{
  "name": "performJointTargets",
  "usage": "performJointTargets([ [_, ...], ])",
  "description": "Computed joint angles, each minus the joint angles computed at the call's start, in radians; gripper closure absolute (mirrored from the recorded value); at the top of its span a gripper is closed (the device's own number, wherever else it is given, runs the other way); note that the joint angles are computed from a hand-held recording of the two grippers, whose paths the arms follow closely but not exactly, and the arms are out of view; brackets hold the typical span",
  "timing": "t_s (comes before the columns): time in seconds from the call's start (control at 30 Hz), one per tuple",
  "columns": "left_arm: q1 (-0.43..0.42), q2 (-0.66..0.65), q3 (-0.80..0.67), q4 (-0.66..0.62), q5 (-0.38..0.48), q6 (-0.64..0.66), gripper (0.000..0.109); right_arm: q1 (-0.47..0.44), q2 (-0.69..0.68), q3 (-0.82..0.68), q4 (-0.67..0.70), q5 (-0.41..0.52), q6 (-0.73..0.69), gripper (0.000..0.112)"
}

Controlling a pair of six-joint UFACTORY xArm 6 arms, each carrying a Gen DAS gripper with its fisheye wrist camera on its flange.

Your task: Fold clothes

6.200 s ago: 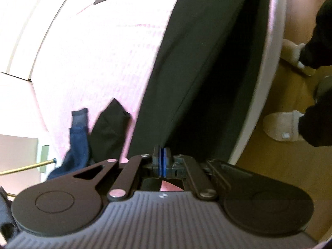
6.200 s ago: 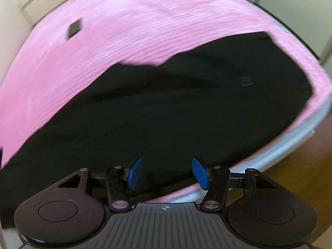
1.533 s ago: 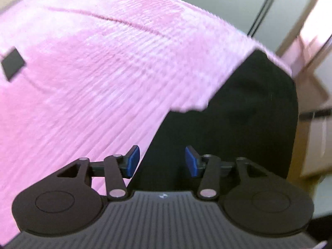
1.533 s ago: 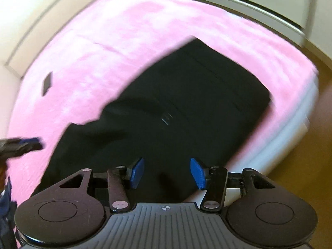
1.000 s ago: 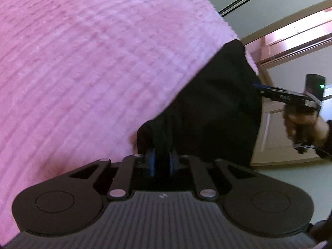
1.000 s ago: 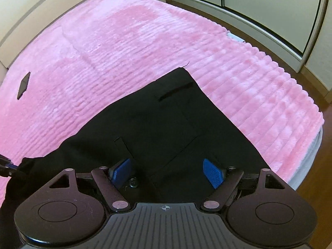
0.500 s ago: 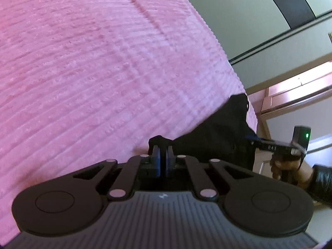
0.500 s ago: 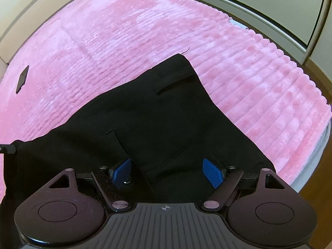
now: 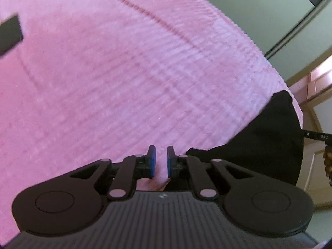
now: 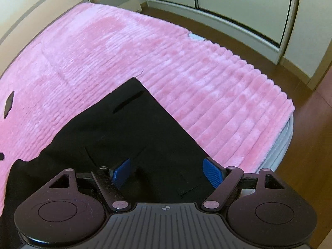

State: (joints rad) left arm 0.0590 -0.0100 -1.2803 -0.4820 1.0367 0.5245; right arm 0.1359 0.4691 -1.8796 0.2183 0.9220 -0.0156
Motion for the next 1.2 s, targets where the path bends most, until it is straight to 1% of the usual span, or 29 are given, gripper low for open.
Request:
performJointTargets([
  [0.07, -0.024, -0.019, 0.008, -0.027, 0.012, 0.054, 0.103, 0.006, -0.020, 0.039, -0.009, -0.039, 0.026, 0.033],
  [0.1, -0.040, -0.029, 0.014, -0.040, 0.022, 0.083, 0.103, 0.004, -0.019, 0.044, -0.004, -0.039, 0.012, 0.033],
  [0.17, -0.078, -0.039, 0.036, -0.048, 0.058, 0.101, 0.102, 0.001, -0.016, 0.055, 0.004, -0.038, -0.014, 0.033],
  [0.23, -0.116, -0.058, 0.081, -0.021, 0.059, 0.100, 0.101, -0.002, -0.008, 0.049, 0.013, -0.036, -0.049, 0.033],
  [0.3, -0.146, -0.094, 0.145, 0.016, 0.035, 0.099, 0.100, -0.002, -0.004, 0.030, -0.003, -0.024, -0.045, 0.033],
  [0.37, -0.138, -0.134, 0.200, 0.040, 0.028, 0.056, 0.100, 0.008, -0.013, 0.027, -0.087, -0.018, 0.015, 0.033],
  [0.43, -0.114, -0.190, 0.260, 0.079, 0.034, -0.004, 0.099, 0.015, -0.035, 0.040, -0.117, -0.015, 0.038, 0.033],
  [0.47, -0.098, -0.224, 0.291, 0.103, 0.038, -0.036, 0.099, 0.020, -0.053, 0.057, -0.108, -0.022, 0.021, 0.033],
  [0.53, -0.054, -0.308, 0.347, 0.159, 0.068, -0.094, 0.097, 0.040, -0.087, 0.088, -0.061, -0.028, -0.063, 0.033],
  [0.63, 0.034, -0.456, 0.423, 0.233, 0.146, -0.160, 0.092, 0.080, -0.100, 0.089, 0.036, 0.032, -0.154, 0.033],
  [0.7, 0.105, -0.560, 0.468, 0.264, 0.207, -0.182, 0.088, 0.111, -0.096, 0.080, 0.093, 0.082, -0.183, 0.033],
  [0.77, 0.186, -0.656, 0.505, 0.286, 0.273, -0.180, 0.086, 0.150, -0.092, 0.075, 0.123, 0.117, -0.197, 0.033],
  [0.83, 0.283, -0.745, 0.538, 0.304, 0.333, -0.143, 0.083, 0.193, -0.096, 0.082, 0.142, 0.138, -0.203, 0.033],
  [0.87, 0.341, -0.786, 0.552, 0.311, 0.362, -0.111, 0.083, 0.217, -0.106, 0.097, 0.142, 0.134, -0.199, 0.033],
  [0.97, 0.577, -0.863, 0.575, 0.316, 0.423, 0.034, 0.082, 0.292, -0.147, 0.157, 0.127, 0.103, -0.159, 0.033],
  [1.03, 0.759, -0.879, 0.575, 0.310, 0.441, 0.163, 0.079, 0.348, -0.181, 0.205, 0.106, 0.073, -0.118, 0.033],
  [1.13, 1.044, -0.822, 0.550, 0.271, 0.413, 0.405, 0.076, 0.447, -0.236, 0.284, 0.064, 0.023, -0.045, 0.033],
  [1.2, 1.191, -0.736, 0.511, 0.245, 0.369, 0.535, 0.073, 0.524, -0.262, 0.322, 0.041, 0.004, -0.002, 0.033],
])
